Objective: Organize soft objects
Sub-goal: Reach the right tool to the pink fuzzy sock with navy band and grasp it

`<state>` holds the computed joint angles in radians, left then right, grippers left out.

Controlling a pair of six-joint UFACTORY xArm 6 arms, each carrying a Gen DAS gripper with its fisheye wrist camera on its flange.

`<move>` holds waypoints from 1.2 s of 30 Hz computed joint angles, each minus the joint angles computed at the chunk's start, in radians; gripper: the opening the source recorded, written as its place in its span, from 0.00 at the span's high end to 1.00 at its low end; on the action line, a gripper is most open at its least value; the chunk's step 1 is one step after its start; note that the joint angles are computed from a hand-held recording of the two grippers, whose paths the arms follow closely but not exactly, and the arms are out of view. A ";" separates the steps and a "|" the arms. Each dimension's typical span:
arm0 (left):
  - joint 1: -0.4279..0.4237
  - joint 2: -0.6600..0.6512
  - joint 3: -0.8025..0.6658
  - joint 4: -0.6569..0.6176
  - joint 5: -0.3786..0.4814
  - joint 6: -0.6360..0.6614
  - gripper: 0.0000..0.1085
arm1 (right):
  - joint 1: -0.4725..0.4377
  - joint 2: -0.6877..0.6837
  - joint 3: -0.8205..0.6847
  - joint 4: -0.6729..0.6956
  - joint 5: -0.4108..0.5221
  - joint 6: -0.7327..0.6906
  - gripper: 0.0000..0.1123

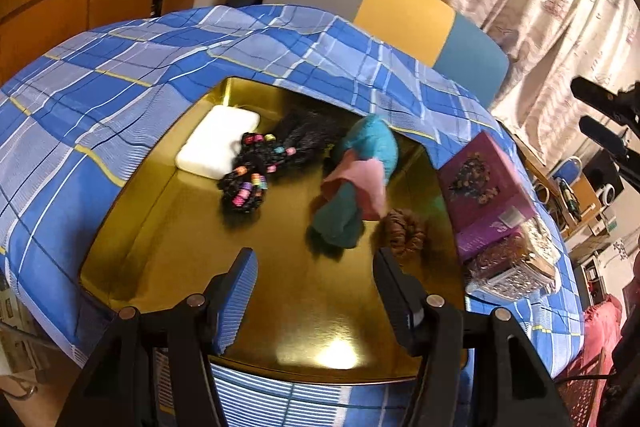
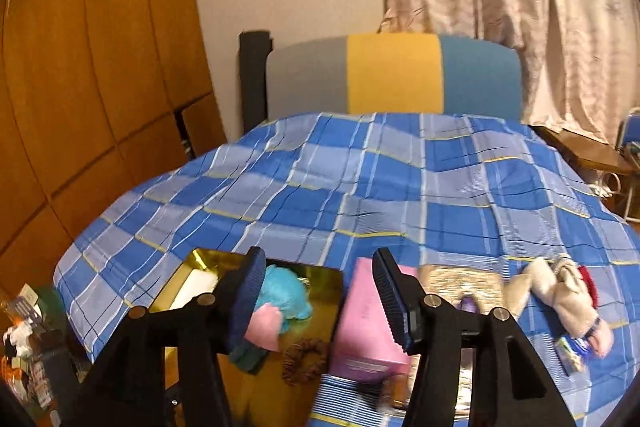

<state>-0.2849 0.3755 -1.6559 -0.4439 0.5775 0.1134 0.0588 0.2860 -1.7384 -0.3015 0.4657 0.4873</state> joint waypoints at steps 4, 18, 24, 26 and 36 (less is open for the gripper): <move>-0.019 -0.021 0.019 -0.089 0.000 0.100 0.44 | -0.045 -0.105 0.145 -0.001 -0.042 0.008 0.47; -0.128 -0.103 0.111 -0.184 0.015 0.303 0.44 | -0.291 -0.374 0.623 0.075 0.026 -0.023 0.45; -0.177 -0.101 0.101 -0.172 0.037 0.298 0.44 | -0.387 -0.391 0.702 0.190 0.057 -0.122 0.45; -0.191 -0.099 0.093 -0.172 0.052 0.295 0.44 | -0.412 -0.393 0.720 0.218 0.056 -0.150 0.45; -0.271 -0.075 0.042 -0.124 0.116 0.275 0.44 | -0.529 -0.219 0.553 0.422 0.039 -0.448 0.44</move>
